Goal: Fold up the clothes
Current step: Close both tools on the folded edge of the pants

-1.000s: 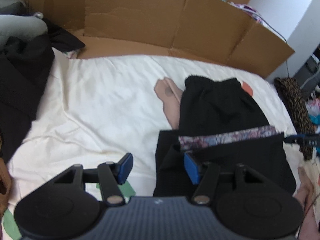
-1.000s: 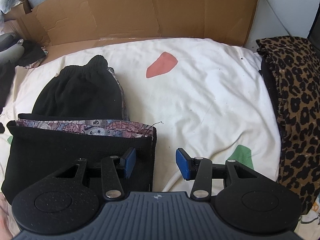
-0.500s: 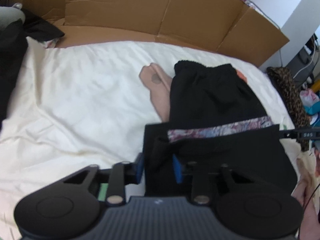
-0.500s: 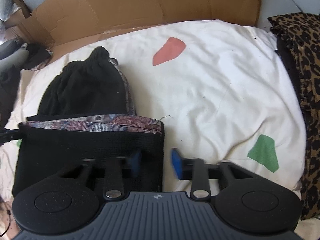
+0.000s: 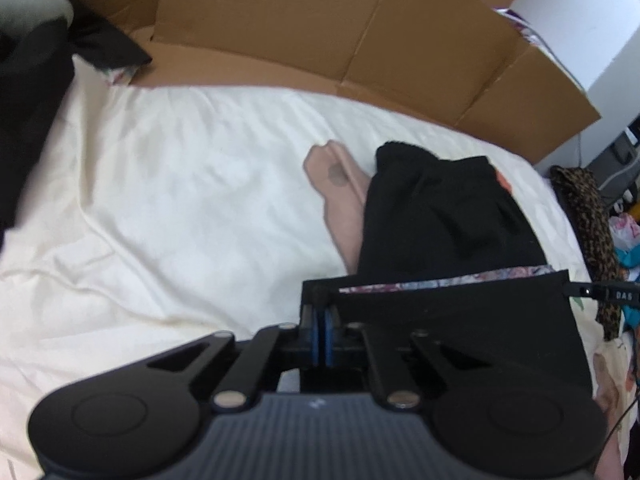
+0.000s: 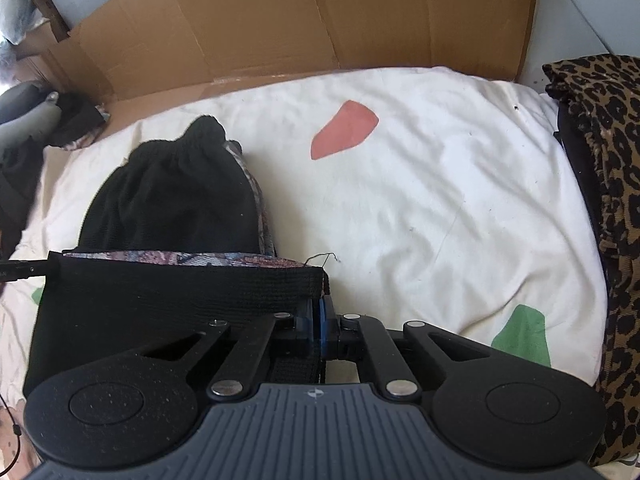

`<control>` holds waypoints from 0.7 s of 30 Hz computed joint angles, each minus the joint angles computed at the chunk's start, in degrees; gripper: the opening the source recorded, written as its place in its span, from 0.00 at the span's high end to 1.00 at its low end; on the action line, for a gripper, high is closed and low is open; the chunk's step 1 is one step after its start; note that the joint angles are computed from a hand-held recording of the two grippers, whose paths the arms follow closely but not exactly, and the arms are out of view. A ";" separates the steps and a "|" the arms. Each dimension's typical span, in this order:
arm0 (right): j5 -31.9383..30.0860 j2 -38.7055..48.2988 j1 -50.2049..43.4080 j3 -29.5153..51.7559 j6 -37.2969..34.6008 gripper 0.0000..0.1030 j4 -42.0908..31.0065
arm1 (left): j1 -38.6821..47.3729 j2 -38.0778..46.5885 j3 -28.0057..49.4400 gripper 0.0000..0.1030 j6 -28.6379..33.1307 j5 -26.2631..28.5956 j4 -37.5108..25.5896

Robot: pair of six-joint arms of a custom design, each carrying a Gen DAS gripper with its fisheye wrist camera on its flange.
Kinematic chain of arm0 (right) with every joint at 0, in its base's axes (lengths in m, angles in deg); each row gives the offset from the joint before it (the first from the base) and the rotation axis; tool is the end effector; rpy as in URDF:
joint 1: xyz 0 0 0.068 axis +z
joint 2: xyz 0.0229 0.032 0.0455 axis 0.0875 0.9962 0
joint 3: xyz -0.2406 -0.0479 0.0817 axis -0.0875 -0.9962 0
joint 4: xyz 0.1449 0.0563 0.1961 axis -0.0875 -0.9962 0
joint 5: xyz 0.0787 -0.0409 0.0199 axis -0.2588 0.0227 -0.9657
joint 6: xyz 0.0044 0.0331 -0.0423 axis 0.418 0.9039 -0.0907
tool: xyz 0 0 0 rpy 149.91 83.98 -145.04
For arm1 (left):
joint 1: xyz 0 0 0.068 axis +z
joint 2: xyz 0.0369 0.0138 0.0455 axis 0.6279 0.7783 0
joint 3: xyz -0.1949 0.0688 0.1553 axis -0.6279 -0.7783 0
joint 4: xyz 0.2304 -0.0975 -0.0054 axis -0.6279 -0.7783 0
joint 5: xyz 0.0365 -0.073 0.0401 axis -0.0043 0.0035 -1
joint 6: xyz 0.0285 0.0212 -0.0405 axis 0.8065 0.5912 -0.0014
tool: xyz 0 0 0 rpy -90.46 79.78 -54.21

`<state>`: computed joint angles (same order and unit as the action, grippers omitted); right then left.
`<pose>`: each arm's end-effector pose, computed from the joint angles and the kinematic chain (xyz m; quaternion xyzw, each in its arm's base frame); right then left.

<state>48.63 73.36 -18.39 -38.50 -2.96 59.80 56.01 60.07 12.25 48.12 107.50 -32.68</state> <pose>0.1911 -0.0688 0.0613 0.0424 0.9636 0.1059 0.2419 0.2269 0.0499 0.0753 0.1921 0.9381 -0.2114 0.1959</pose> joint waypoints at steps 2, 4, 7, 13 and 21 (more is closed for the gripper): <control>0.46 1.71 0.73 -0.12 1.22 0.99 2.05 | -0.55 1.17 -0.20 0.96 -1.53 -0.52 1.80; 0.66 2.12 1.33 -0.29 2.60 0.98 2.98 | -1.32 1.82 -0.51 0.95 -3.00 -1.45 3.33; 0.47 1.60 1.78 -0.35 4.39 0.95 2.81 | -2.70 1.51 -1.07 0.81 -5.00 -3.48 4.73; 0.80 1.89 1.11 -0.70 5.45 0.61 3.77 | -3.80 1.26 -1.45 0.64 -6.96 -4.01 5.66; 2.79 7.08 4.03 -0.60 5.41 0.61 8.96 | -7.43 2.07 -2.54 0.61 -7.74 -6.37 9.52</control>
<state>51.42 80.44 -14.35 -39.11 2.45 68.76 48.58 62.15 9.71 40.37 101.13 -23.16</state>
